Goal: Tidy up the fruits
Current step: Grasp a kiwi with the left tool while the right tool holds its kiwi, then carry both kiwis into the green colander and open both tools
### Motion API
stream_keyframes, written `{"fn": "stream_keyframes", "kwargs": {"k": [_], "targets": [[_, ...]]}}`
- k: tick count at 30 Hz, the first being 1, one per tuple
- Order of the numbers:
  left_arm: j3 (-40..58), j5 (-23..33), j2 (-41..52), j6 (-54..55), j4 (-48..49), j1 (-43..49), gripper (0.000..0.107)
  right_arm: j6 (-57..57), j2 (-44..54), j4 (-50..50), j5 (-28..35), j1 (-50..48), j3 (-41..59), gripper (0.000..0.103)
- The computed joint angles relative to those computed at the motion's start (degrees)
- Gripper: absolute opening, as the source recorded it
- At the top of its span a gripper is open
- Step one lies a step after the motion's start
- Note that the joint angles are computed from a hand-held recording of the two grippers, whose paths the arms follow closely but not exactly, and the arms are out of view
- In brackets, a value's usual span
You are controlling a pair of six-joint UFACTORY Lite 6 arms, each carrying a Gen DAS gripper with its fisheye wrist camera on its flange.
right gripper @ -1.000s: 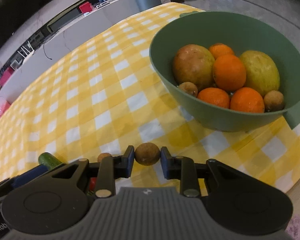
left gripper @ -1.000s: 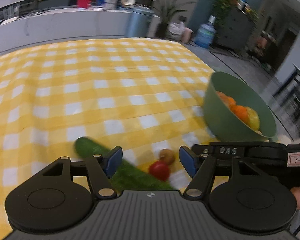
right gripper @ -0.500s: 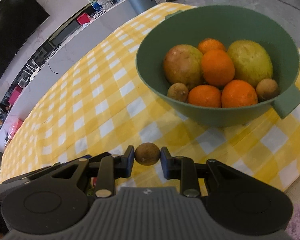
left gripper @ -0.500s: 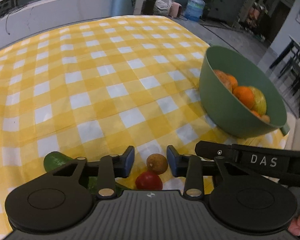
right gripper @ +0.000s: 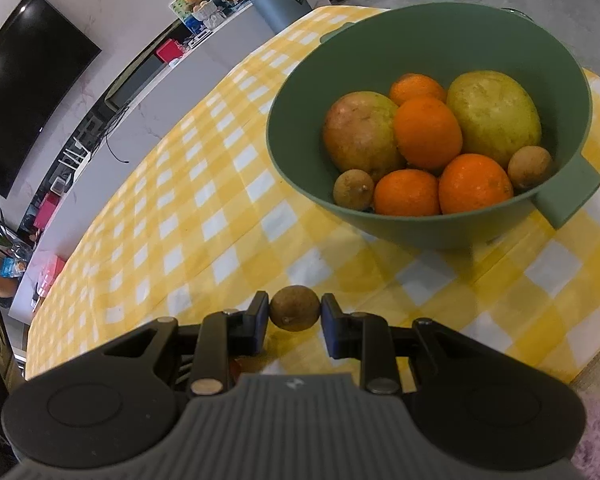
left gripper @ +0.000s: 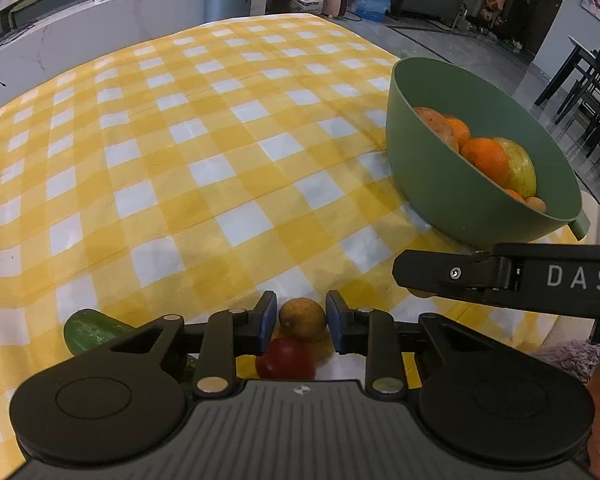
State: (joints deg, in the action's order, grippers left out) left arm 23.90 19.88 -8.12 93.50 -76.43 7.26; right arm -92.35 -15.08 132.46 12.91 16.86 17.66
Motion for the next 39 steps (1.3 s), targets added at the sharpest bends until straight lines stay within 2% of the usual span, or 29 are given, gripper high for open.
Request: {"fn": "stream_keyframes", "kwargs": {"k": [3, 6, 12, 19, 24, 28, 33, 36, 39], "targets": [[0.15, 0.34, 0.13, -0.72, 0.19, 0.12, 0.028, -0.06, -0.36, -0.06, 0.62, -0.12, -0.26, 0.024], [-0.29, -2.07, -0.28, 0.41, -3.1, -0.91, 0.028, 0.82, -0.72, -1.19, 0.98, -0.75, -0.57, 0.024], [-0.48, -1.99, -1.39, 0.41, -4.8, 0.14, 0.027, 2.81, -1.3, -3.77, 2.73, -1.96, -1.13, 0.024], [-0.02, -0.57, -2.2, -6.38, 1.01, 1.13, 0.027, 3.95, -1.5, -5.13, 3.45, -2.66, -1.32, 0.024], [1.18, 3.64, -4.51, -12.81, 4.75, 3.87, 0.027, 6.89, -3.73, -8.27, 6.44, -4.75, -2.91, 0.024], [1.12, 4.31, -9.3, -16.36, 3.68, 2.58, 0.027, 12.03, -13.85, -14.03, 12.91, -12.35, -7.91, 0.024], [2.59, 7.71, -14.2, -17.48, -0.23, -0.95, 0.027, 27.64, -28.74, -31.14, 15.37, -28.29, -13.24, 0.025], [5.23, 8.41, -13.25, -17.69, -4.0, -5.89, 0.027, 25.96, -28.82, -30.51, 22.6, -40.56, -15.34, 0.025], [9.14, 6.32, -8.26, -16.33, -9.4, -12.5, 0.027, 15.0, -19.16, -20.11, 30.42, -48.38, -15.48, 0.025]]}}
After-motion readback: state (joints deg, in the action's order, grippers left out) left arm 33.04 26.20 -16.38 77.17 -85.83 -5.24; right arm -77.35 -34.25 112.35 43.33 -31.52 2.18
